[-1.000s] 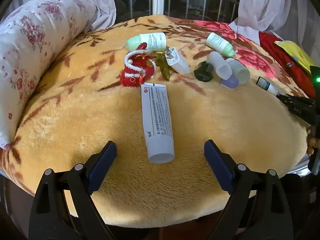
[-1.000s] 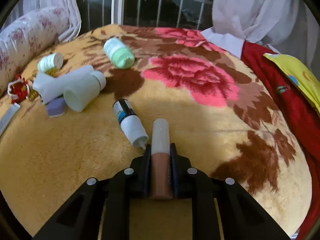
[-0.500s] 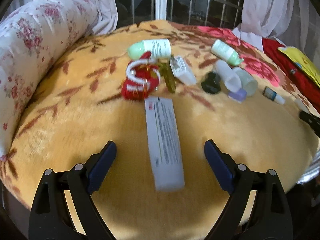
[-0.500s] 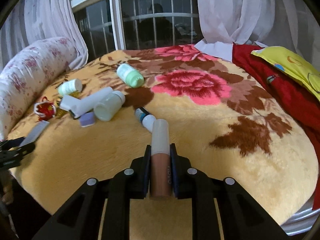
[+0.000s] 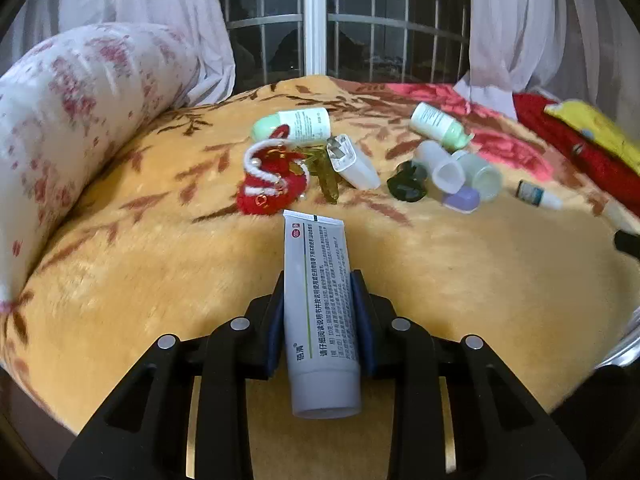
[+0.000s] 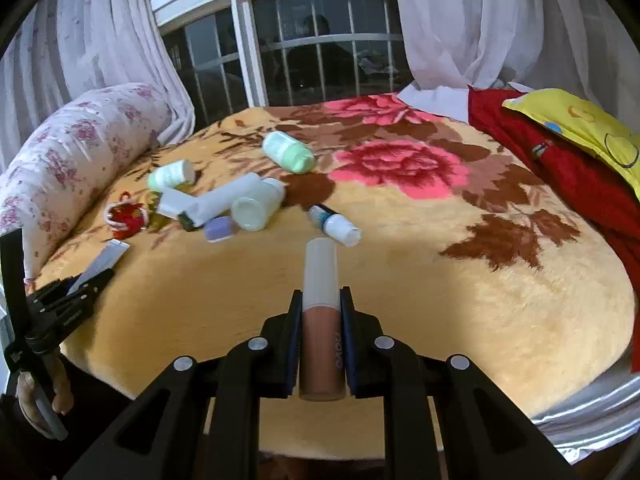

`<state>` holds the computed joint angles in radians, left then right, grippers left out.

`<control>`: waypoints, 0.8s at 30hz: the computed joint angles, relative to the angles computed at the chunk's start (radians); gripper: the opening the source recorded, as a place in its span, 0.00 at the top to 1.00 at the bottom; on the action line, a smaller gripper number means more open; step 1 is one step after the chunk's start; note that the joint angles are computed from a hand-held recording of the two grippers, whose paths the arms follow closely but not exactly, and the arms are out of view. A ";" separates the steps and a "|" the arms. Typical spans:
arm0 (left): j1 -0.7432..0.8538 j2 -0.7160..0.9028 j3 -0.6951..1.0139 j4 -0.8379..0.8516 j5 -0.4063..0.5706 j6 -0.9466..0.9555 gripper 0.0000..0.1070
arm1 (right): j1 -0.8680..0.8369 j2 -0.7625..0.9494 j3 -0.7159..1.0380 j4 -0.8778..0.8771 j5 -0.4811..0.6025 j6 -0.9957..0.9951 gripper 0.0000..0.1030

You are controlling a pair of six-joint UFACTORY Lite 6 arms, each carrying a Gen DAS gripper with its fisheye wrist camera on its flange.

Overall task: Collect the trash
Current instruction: 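Drop both tubes into the orange bin, opening both grippers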

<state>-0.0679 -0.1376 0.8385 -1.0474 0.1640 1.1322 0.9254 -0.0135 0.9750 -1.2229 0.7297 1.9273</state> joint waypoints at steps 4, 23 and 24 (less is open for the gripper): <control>0.049 -0.206 -0.097 0.137 0.126 -0.126 0.73 | 0.104 0.000 0.033 0.004 0.067 0.029 0.83; 0.020 -0.584 -0.528 0.642 0.476 -0.587 0.73 | 0.498 0.366 0.160 0.217 -0.044 0.206 0.83; 0.009 -0.552 -0.526 0.646 0.464 -0.595 0.73 | 0.491 0.376 0.157 0.218 -0.069 0.214 0.83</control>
<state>-0.0593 -0.6892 0.3123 -0.4018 0.6281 0.5376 1.4168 0.3624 1.1319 -1.0053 0.6606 2.1414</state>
